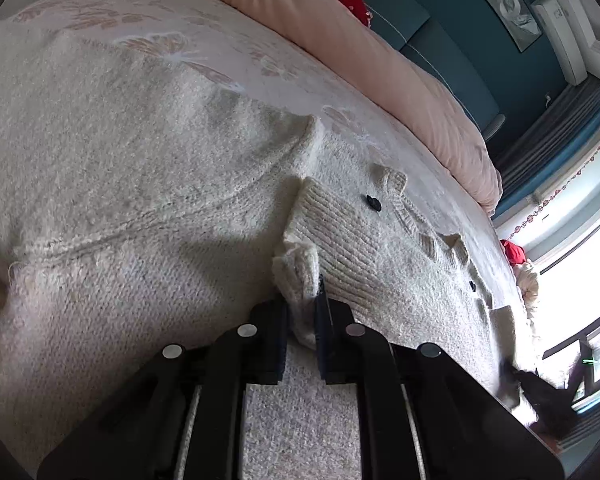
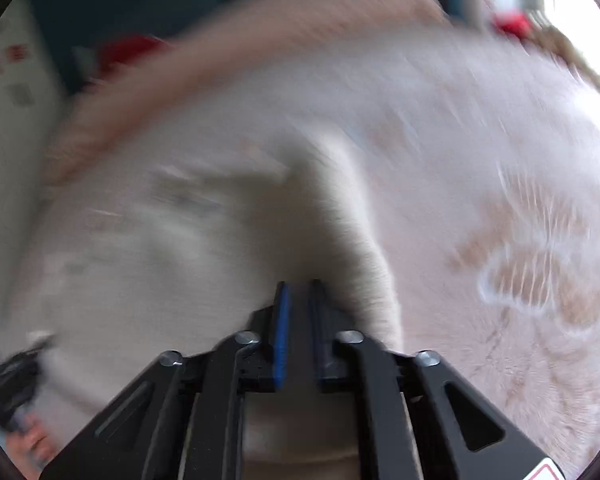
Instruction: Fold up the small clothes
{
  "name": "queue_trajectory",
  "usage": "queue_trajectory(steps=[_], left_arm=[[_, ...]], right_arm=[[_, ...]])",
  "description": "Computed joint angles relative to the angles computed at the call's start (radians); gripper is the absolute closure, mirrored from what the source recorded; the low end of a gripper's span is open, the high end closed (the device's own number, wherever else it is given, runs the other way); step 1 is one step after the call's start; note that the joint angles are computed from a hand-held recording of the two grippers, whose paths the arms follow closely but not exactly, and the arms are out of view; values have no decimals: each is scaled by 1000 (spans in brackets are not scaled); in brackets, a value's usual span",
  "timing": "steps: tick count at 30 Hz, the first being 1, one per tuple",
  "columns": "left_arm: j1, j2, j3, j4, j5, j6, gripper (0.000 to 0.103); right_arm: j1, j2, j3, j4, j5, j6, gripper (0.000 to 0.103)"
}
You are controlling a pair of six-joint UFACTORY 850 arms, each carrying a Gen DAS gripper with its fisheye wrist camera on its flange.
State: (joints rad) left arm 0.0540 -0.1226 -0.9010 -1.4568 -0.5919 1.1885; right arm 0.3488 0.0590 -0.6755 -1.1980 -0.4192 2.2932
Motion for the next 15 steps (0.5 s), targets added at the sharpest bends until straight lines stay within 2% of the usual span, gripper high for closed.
queue_trajectory(steps=[1,2,3,5,6,8,9,11,14,15], left_arm=[[-1,1,5,-14,2,17,91],[1,1,7,-26,-1,29,91],[4,-2,11,-43,-10,44,91],[19,-7,19,-74,-42,69,91],[23,-6,22,-83,-51,77,91],[23,-3,23,-83,-50,74,91],[23,1,23,-75,-47,61,91],[29,29,25,-22,-29,-5,90],[87,125,68,25,20,-44,71],[139,154,80,22,7,-36,53]], right_arm=[[0,14,6,-25,-2,38,103],[20,30,-4,-16,-46,34,103],[46,43,-12,-25,-84,37,98],[109,54,-15,-63,-152,67,98],[121,32,-24,-28,-168,24,98],[125,-19,-21,39,-147,-46,99],[142,-5,-9,17,-172,-19,99],[141,12,-26,77,-205,-64,99],[203,70,0,42,-252,25,91],[244,69,-11,56,-294,20,84]])
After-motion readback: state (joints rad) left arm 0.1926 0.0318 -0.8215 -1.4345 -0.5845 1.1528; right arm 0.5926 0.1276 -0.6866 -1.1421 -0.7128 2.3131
